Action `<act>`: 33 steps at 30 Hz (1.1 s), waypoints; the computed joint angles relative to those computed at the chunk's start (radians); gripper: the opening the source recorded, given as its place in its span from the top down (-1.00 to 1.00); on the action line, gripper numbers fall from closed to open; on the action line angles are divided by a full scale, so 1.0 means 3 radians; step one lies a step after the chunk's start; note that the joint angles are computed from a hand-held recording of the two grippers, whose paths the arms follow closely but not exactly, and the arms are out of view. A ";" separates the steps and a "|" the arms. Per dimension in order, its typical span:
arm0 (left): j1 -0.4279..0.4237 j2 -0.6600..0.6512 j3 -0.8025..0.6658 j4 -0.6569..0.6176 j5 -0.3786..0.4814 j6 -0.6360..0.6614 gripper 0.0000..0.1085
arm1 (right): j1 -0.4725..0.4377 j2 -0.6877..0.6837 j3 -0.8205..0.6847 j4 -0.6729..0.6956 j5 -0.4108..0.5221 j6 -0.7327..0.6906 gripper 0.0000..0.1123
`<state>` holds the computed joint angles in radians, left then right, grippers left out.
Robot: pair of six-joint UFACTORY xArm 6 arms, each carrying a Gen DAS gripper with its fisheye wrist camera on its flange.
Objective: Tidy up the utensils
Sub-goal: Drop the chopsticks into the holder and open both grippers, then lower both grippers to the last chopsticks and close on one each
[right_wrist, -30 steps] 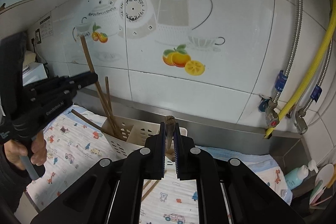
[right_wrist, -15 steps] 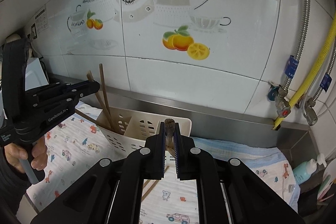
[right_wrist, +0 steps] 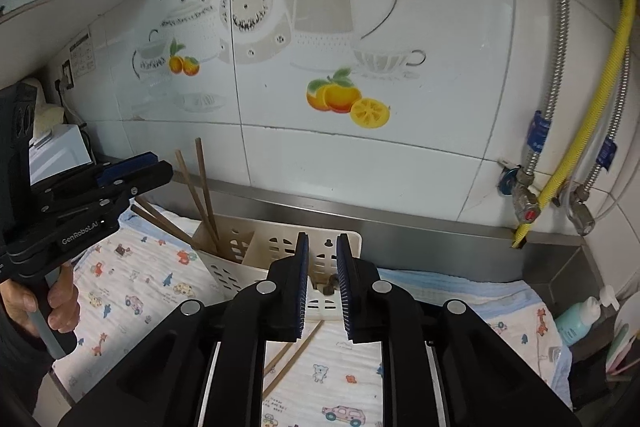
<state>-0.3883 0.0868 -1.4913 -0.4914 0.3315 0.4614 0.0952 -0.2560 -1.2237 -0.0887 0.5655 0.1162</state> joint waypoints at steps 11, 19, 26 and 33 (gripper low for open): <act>-0.0010 -0.0807 0.1009 -0.0504 -0.0222 0.0457 0.18 | 0.0180 -0.0627 0.0708 -0.0227 -0.0083 0.0402 0.71; 0.0059 -0.1346 0.1790 -0.0765 -0.0329 0.0659 -0.09 | 0.0414 -0.1064 0.1371 -0.0667 -0.0134 0.1040 0.54; 0.0150 -0.1598 0.2230 -0.0722 -0.0381 0.0560 -0.32 | 0.0558 -0.1279 0.1817 -0.0804 -0.0196 0.1555 0.54; 0.0267 -0.1704 0.2523 -0.0713 -0.0429 0.0406 -0.39 | 0.0705 -0.1229 0.2082 -0.0978 -0.0259 0.2071 0.58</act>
<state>-0.3081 -0.4245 -0.7343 -0.7052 0.2027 0.5832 0.3066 -0.6246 -0.5990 -0.3820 0.4878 0.7376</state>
